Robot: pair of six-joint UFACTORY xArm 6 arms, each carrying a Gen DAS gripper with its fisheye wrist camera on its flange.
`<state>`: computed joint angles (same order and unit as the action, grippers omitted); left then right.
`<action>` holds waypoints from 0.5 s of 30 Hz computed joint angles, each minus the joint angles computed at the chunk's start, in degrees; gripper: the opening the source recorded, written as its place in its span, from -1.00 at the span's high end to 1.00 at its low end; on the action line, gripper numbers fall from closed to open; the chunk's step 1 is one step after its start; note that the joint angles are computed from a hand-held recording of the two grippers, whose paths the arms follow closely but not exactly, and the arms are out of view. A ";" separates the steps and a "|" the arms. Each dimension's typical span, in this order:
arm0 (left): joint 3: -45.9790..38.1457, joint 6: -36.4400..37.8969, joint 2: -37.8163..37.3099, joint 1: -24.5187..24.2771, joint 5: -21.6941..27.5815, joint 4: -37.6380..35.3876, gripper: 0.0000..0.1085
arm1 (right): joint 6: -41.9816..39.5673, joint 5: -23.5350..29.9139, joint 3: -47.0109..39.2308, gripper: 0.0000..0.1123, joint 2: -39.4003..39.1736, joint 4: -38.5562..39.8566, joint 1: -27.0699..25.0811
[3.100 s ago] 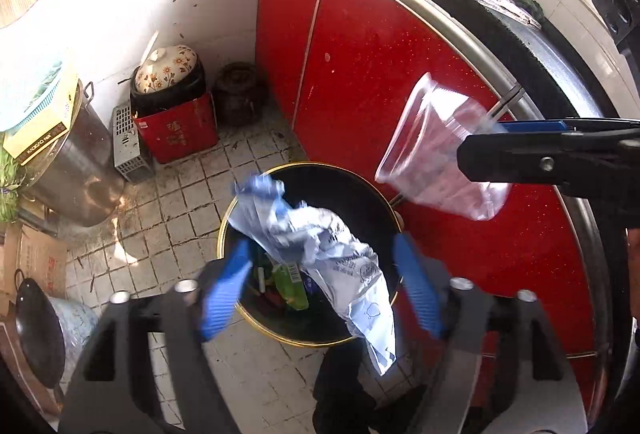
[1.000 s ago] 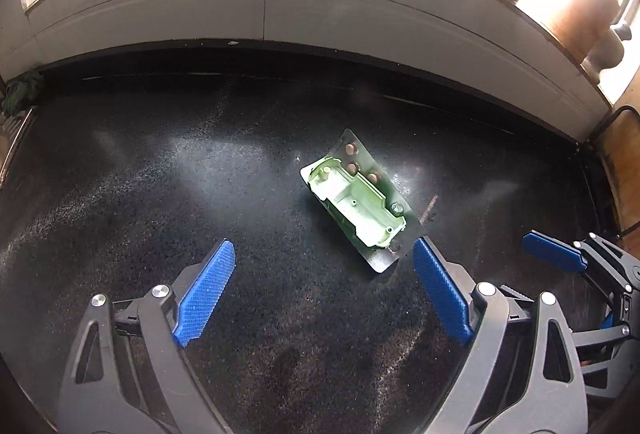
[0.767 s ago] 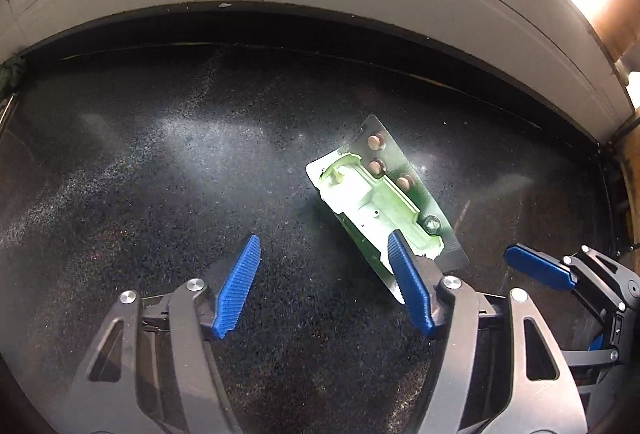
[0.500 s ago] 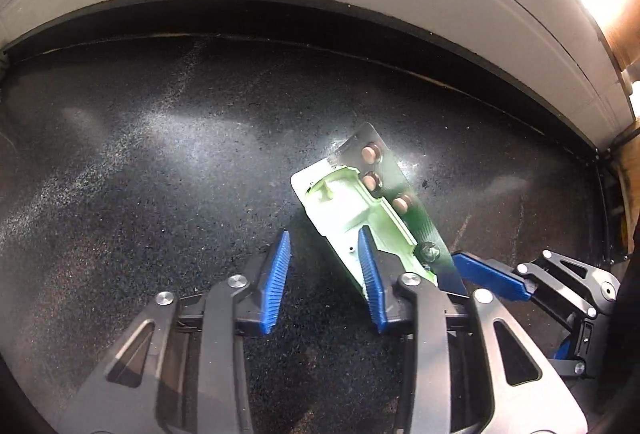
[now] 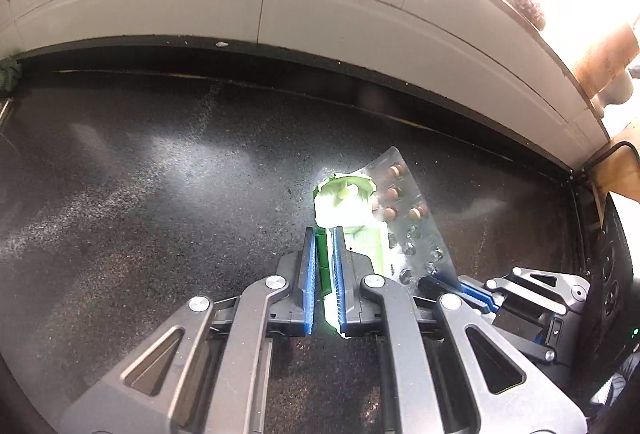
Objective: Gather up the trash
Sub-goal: 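Grasp the green snack packet with the left tool while the right tool grasps the blister pack, then carry green packet and blister pack to the black bin and open both tools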
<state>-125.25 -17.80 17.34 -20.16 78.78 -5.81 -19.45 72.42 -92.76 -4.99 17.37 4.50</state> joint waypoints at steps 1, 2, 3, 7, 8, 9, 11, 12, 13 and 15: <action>0.74 0.04 -1.10 0.12 0.05 0.36 0.86 | 0.07 0.33 -0.17 0.91 -0.53 -0.15 -0.11; 1.85 -0.26 -2.48 0.16 0.12 0.78 0.86 | 0.21 0.70 -0.40 0.91 -1.04 -0.22 -0.22; 3.17 -0.68 -3.93 -0.05 0.02 1.38 0.86 | 0.37 1.04 -0.67 0.91 -1.57 -0.37 -0.30; 10.99 -1.35 -11.48 -0.83 -1.02 4.22 0.86 | 0.59 1.93 -0.46 0.91 -4.78 -0.92 -0.24; 13.07 -1.67 -13.59 -1.18 -1.16 5.13 0.86 | 0.56 2.15 -0.07 0.91 -5.83 -0.78 -0.30; 14.56 -2.03 -15.19 -1.26 -1.18 5.49 0.86 | 0.59 2.30 0.37 0.91 -6.84 -0.64 -0.28; 17.12 -3.49 -17.63 -1.94 -1.35 6.60 0.86 | 0.44 2.58 1.27 0.91 -8.86 -0.65 -0.03; 17.71 -3.96 -18.33 -2.14 -1.26 6.95 0.86 | 0.30 2.65 1.66 0.91 -9.69 -0.74 0.13; 20.46 -4.80 -20.72 -2.85 -1.68 7.65 0.86 | 0.11 2.64 2.23 0.91 -10.69 -0.82 0.30; 22.40 -5.67 -23.27 -3.44 -1.00 8.80 0.86 | 0.15 2.81 2.98 0.91 -12.28 -0.78 0.69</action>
